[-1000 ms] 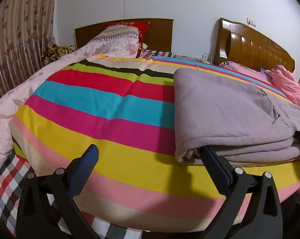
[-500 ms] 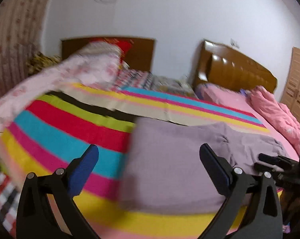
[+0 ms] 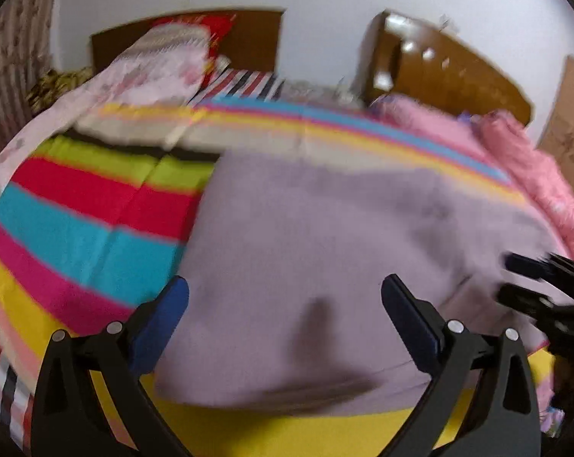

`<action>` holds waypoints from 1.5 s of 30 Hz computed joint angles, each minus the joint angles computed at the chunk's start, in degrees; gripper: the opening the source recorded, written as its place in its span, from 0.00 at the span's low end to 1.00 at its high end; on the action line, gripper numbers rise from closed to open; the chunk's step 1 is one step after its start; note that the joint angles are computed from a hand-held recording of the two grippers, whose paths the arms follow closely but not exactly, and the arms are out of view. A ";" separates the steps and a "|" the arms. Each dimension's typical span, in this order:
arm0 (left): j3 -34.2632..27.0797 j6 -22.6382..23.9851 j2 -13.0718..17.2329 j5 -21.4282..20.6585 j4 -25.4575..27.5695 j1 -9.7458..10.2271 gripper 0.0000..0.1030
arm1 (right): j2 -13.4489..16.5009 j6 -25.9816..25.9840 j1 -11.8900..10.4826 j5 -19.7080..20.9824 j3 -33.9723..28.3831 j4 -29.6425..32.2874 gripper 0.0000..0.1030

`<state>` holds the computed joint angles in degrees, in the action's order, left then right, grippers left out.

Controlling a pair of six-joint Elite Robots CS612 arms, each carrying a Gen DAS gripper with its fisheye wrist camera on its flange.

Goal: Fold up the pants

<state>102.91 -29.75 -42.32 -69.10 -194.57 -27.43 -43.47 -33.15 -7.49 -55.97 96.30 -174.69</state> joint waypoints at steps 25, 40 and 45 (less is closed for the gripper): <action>-4.09 1.02 2.97 2.97 7.99 0.13 0.98 | 6.06 -1.50 3.59 -9.15 -11.07 6.49 0.65; -4.32 1.03 2.93 4.53 9.38 -0.23 0.99 | 2.43 -4.11 0.85 -4.42 -0.57 -0.14 0.80; -4.42 1.06 2.97 4.43 9.54 -0.19 0.99 | 2.37 -3.88 1.04 -4.69 -0.75 0.46 0.82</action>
